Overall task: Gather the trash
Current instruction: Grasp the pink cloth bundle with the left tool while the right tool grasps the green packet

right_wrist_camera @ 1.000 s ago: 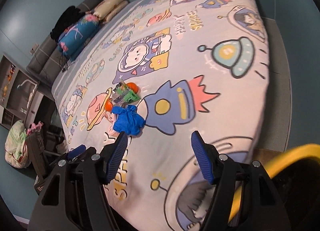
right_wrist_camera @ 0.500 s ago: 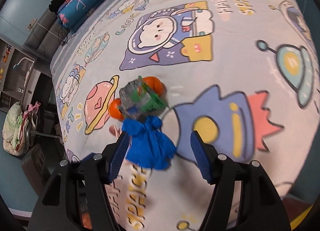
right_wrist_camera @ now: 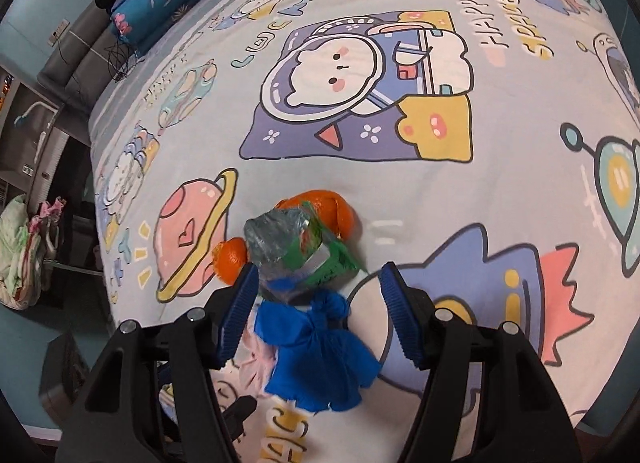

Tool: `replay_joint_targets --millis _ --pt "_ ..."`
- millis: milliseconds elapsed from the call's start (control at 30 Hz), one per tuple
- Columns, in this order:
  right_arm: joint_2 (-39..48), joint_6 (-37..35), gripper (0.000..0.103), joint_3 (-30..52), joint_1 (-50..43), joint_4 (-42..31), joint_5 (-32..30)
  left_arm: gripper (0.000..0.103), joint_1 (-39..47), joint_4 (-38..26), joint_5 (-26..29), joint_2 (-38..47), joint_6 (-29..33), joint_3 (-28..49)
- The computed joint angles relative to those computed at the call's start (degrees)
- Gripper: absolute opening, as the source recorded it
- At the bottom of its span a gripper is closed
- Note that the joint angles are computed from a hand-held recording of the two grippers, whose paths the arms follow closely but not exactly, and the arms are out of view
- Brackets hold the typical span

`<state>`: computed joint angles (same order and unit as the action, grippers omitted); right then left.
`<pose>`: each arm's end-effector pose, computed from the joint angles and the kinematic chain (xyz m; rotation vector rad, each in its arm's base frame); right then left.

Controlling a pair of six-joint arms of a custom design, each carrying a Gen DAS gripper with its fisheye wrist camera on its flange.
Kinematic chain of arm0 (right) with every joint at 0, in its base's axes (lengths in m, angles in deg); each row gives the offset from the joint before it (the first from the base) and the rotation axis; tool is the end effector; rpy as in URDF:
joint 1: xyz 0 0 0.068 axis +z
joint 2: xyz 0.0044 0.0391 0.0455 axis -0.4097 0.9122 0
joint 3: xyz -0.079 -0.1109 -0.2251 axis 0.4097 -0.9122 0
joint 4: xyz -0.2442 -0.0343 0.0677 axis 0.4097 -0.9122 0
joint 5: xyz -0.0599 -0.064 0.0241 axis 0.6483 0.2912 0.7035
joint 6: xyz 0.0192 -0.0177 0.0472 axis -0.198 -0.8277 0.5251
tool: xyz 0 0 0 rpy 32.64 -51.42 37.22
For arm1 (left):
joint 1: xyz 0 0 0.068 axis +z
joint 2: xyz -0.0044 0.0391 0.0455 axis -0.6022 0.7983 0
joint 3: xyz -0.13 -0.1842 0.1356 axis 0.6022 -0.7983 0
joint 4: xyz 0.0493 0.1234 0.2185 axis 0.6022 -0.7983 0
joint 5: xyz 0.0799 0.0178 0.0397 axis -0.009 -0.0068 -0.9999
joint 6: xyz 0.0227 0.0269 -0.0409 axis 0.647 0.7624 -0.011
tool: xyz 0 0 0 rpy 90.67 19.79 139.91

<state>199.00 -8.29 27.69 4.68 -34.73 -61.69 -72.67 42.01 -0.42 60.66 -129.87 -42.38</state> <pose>0.4175 0.2436 0.1550 -0.7261 2.7684 0.5964 0.2257 -0.1519 0.1113 -0.6246 2.5552 -0.2883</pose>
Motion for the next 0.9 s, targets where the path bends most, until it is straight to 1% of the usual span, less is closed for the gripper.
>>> replay_joint_targets --millis 67,133,200,300,333,433,467,500,533,567,600,700,767,900 --pt "1.3 0.1 0.061 1.4 0.1 -0.4 0.4 0.074 0.5 0.7 0.6 0.3 0.0 -0.1" --pt "2.9 0.5 0.061 3.2 0.2 -0.9 0.6 0.072 1.4 2.9 2.2 0.2 -0.2 -1.2" --pt "4.1 0.9 0.061 4.5 0.2 -1.5 0.7 0.067 1.8 4.1 3.1 0.5 -0.5 -1.7" --pt "5.1 0.9 0.06 5.5 0.6 -1.8 0.6 0.066 1.4 4.0 3.0 1.7 0.0 -0.5" --pt "5.4 1.0 0.058 5.7 0.8 -1.9 0.8 0.066 1.1 3.7 2.9 2.2 0.3 0.2" --pt "6.6 1.2 0.055 7.2 1.4 -2.4 1.3 0.057 0.9 3.4 3.2 3.5 1.2 2.0" --pt "6.9 1.2 0.052 7.6 1.5 -2.6 1.4 0.054 1.1 3.8 3.5 4.1 1.3 2.5" --pt "7.6 1.1 0.049 8.5 1.8 -3.2 1.5 0.046 1.3 4.1 3.8 4.4 1.2 2.7" --pt "7.9 0.9 0.044 8.9 2.1 -3.5 1.5 0.041 1.6 5.5 4.9 4.9 1.5 2.6" --pt "8.0 0.6 0.038 9.1 2.3 -3.6 1.5 0.031 1.6 6.3 5.5 5.1 1.6 2.6" --pt "8.0 0.1 0.035 9.2 2.7 -3.7 1.7 0.026 1.5 6.6 5.6 5.2 1.6 2.7" --pt "7.6 -0.7 0.029 8.5 3.6 -3.1 3.3 0.019 0.7 6.4 4.9 5.3 1.4 3.1" --pt "6.8 -0.7 0.022 6.8 3.7 -1.8 3.9 0.016 0.5 7.0 5.0 5.1 1.0 2.6" --pt "3.8 -0.7 0.015 1.9 3.5 1.4 4.7 0.014 -0.1 6.9 4.3 2.8 0.3 1.0"
